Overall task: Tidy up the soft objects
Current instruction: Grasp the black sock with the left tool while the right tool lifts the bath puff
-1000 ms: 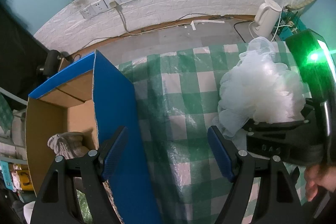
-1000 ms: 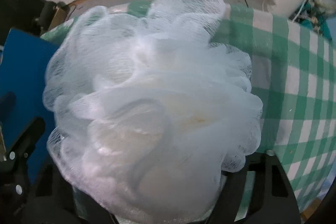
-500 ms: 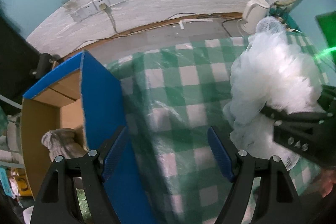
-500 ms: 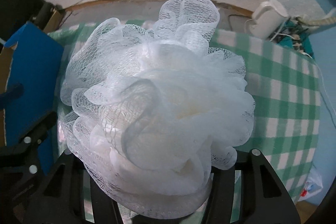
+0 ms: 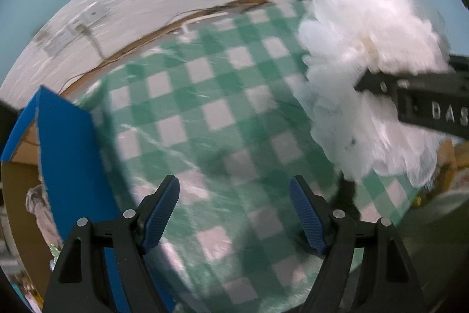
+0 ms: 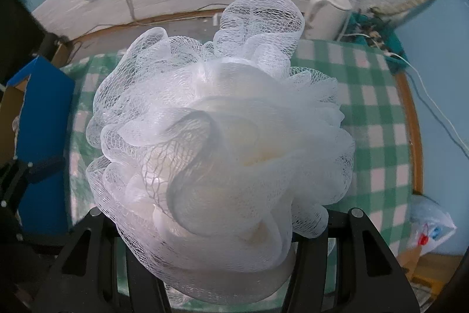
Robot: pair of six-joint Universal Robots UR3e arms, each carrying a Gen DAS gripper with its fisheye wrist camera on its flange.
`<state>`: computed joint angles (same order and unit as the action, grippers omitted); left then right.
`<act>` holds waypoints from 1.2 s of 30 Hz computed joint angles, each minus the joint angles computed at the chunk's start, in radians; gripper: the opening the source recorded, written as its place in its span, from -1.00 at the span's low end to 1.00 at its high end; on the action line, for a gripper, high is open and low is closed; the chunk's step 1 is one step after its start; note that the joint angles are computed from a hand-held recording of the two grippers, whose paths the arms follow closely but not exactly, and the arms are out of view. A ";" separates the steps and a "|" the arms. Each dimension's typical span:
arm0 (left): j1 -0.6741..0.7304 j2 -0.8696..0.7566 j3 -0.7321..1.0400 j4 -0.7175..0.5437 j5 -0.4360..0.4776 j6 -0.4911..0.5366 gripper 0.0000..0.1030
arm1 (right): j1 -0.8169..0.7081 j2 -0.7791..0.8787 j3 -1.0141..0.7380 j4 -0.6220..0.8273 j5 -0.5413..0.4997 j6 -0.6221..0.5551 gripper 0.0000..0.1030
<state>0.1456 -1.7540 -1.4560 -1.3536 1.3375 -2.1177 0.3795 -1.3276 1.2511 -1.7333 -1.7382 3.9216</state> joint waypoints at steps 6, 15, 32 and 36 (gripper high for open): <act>-0.028 0.074 -0.073 -0.046 0.000 0.042 0.53 | -0.001 -0.123 0.130 -0.003 -0.011 0.044 0.01; -0.078 0.134 -0.179 -0.049 0.034 0.064 0.53 | 0.009 -0.306 0.314 -0.013 -0.018 0.100 0.01; -0.117 0.172 -0.299 -0.070 0.076 0.115 0.56 | -0.002 -0.425 0.446 -0.059 0.006 0.115 0.01; -0.133 0.182 -0.353 -0.027 0.092 0.112 0.53 | -0.003 -0.430 0.457 -0.067 0.012 0.111 0.01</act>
